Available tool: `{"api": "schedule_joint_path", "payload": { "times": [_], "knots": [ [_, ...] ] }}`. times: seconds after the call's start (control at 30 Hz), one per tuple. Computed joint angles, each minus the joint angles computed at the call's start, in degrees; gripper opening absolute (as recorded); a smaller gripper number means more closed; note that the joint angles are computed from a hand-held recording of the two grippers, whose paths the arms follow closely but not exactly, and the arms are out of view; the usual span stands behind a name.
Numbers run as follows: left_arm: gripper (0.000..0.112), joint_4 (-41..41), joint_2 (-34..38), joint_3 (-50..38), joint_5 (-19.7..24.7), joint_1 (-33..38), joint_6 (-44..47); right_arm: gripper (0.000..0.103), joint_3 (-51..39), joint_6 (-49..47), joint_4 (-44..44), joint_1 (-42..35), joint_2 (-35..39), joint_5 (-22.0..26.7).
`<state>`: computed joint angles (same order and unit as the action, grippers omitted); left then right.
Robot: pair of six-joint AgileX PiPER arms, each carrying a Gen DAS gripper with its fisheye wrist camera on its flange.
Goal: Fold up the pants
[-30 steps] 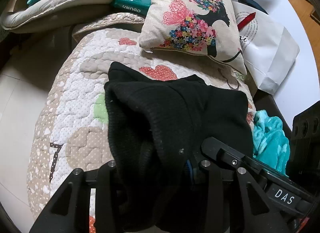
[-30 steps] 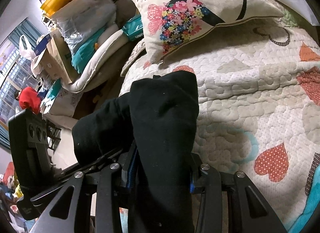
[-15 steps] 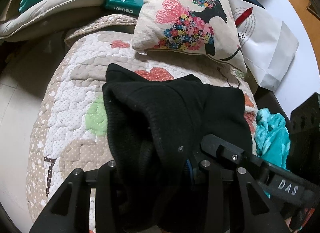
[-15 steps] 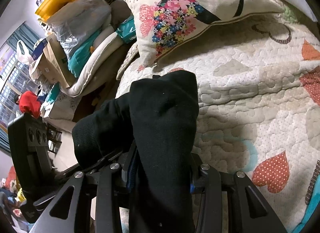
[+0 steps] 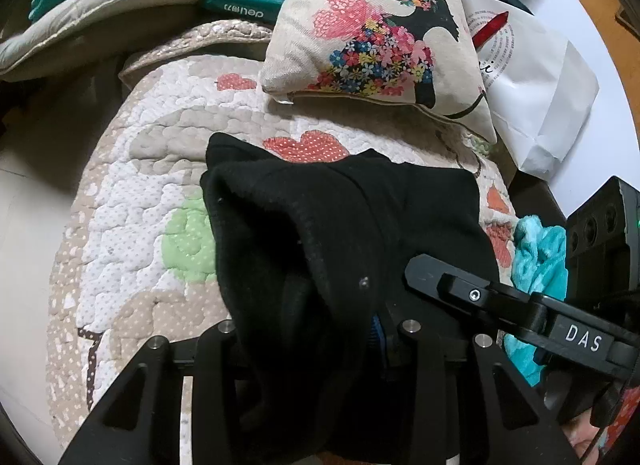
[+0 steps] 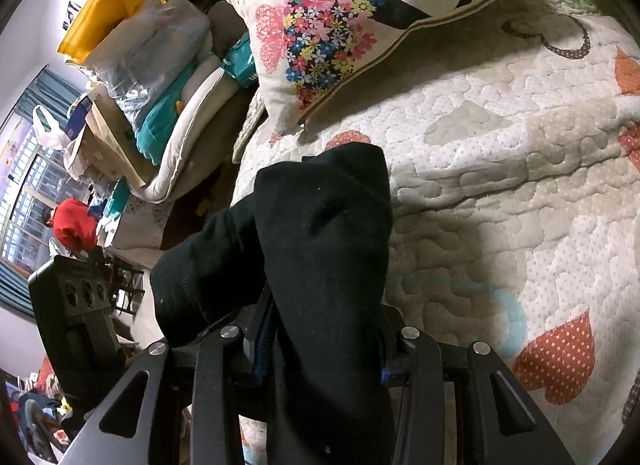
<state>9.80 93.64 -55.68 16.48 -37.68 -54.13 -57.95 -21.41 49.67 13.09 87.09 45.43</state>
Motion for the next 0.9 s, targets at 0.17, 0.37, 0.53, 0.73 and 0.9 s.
{"api": "schedule_joint_path", "payload": {
  "times": [0.17, 0.37, 0.53, 0.73, 0.9],
  "knots": [
    [0.039, -1.72, 1.41, -0.73, -0.95, 0.65, 2.24, 0.043, -0.92, -0.17, 0.15, -0.42, 1.17, -0.21],
    [0.039, -4.93, 2.48, -1.19, -1.45, 1.42, 6.02, 0.043, -1.35, -0.74, 0.62, -0.85, 2.40, -0.63],
    [0.039, -8.97, 3.09, -1.40, -1.85, 2.16, 10.17, 0.043, -1.61, -0.86, 0.64, -0.94, 2.99, -0.92],
    [0.039, -9.97, 3.60, -1.50, -2.16, 2.42, 11.20, 0.043, -1.56, -0.71, 0.26, -0.71, 3.53, -1.76],
    [0.039, -15.31, 4.14, -0.99, -3.16, 3.40, 16.14, 0.043, -1.53, -0.51, -0.18, -0.55, 3.88, -2.32]
  ]
}}
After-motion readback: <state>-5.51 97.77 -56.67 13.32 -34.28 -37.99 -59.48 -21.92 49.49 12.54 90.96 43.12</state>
